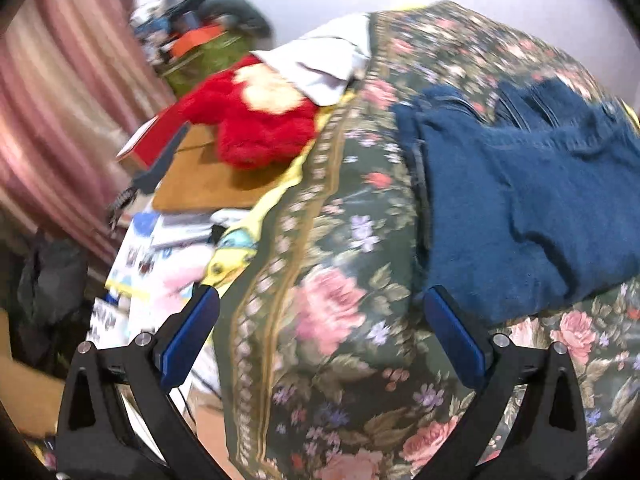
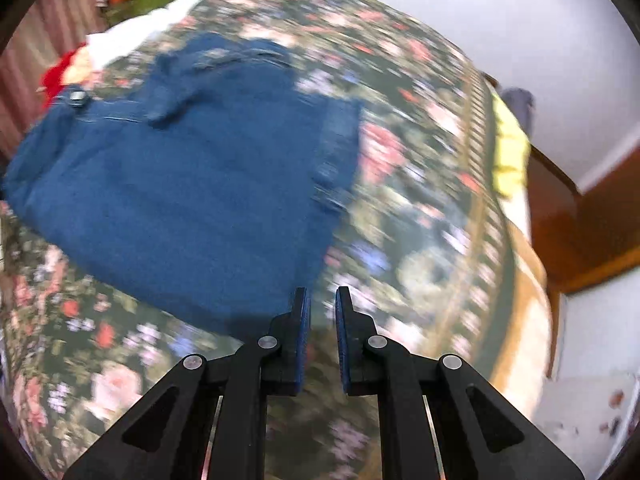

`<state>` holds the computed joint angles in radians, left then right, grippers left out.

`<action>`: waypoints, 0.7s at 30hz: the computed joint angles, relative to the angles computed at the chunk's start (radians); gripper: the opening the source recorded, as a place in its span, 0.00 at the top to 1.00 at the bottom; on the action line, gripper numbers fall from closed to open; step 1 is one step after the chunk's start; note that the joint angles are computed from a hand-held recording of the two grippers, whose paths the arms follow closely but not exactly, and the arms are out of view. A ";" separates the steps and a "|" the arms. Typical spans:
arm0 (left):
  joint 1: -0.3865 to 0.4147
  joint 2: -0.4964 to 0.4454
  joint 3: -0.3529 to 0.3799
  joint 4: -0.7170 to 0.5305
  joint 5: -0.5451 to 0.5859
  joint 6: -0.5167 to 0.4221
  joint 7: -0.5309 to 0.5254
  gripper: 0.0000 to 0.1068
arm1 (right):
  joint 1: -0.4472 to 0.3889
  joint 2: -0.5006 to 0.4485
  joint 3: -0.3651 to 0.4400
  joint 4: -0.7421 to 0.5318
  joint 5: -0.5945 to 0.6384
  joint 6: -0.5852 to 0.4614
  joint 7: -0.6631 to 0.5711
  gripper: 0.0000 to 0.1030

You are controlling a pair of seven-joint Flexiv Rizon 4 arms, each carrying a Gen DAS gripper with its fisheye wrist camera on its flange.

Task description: Fold large clothes

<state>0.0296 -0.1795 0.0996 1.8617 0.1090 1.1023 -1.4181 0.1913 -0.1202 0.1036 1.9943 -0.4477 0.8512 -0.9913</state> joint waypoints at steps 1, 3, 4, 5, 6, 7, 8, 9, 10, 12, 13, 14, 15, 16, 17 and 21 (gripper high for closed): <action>0.010 0.014 -0.007 0.019 -0.045 0.002 0.013 0.04 | -0.003 0.011 -0.003 0.009 -0.007 -0.002 0.015 0.92; 0.027 0.042 -0.027 0.065 -0.157 0.013 0.052 0.04 | -0.010 0.032 -0.002 0.019 0.001 0.010 0.026 0.92; 0.031 0.060 -0.039 0.097 -0.228 0.029 0.075 0.04 | -0.012 0.041 0.001 0.020 0.004 0.017 0.030 0.92; 0.029 0.069 -0.045 0.114 -0.267 0.041 0.082 0.04 | -0.011 0.049 0.004 0.020 0.000 0.028 0.035 0.92; 0.025 0.078 -0.050 0.131 -0.305 0.056 0.086 0.04 | -0.009 0.055 0.007 0.020 -0.011 0.044 0.043 0.92; 0.019 0.087 -0.058 0.149 -0.351 0.068 0.089 0.04 | -0.004 0.057 0.011 0.016 -0.023 0.060 0.052 0.92; 0.013 0.093 -0.069 0.166 -0.412 0.069 0.099 0.04 | 0.001 0.057 0.015 0.007 -0.028 0.078 0.051 0.92; 0.006 0.097 -0.078 0.176 -0.458 0.064 0.106 0.04 | 0.007 0.055 0.019 -0.002 -0.029 0.087 0.049 0.92; 0.000 0.100 -0.088 0.191 -0.525 0.056 0.124 0.04 | 0.013 0.051 0.024 -0.012 -0.024 0.100 0.041 0.92; -0.017 0.098 -0.108 0.213 -0.663 0.039 0.160 0.04 | 0.031 0.032 0.034 -0.045 0.002 0.126 0.008 0.92; -0.026 0.095 -0.118 0.222 -0.733 0.028 0.178 0.04 | 0.038 0.022 0.039 -0.059 0.022 0.139 -0.014 0.92; -0.035 0.085 -0.132 0.227 -0.819 0.008 0.201 0.04 | 0.048 0.007 0.044 -0.078 0.043 0.146 -0.034 0.92; -0.043 0.075 -0.138 0.228 -0.873 -0.007 0.213 0.04 | 0.059 -0.008 0.049 -0.096 0.064 0.154 -0.049 0.92; -0.050 0.070 -0.140 0.231 -0.903 -0.015 0.215 0.04 | 0.069 -0.025 0.053 -0.114 0.081 0.158 -0.062 0.92; -0.057 0.056 -0.148 0.232 -0.958 -0.025 0.215 0.04 | 0.080 -0.047 0.059 -0.140 0.108 0.158 -0.085 0.92; -0.069 0.020 -0.179 0.233 -1.203 -0.067 0.278 0.09 | 0.116 -0.115 0.066 -0.209 0.162 0.152 -0.114 0.92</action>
<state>-0.0395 -0.1600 -0.0795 2.0949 -1.0935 1.0358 -1.1397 0.3070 -0.2349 0.1694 1.7849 -0.2856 1.0028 -1.1057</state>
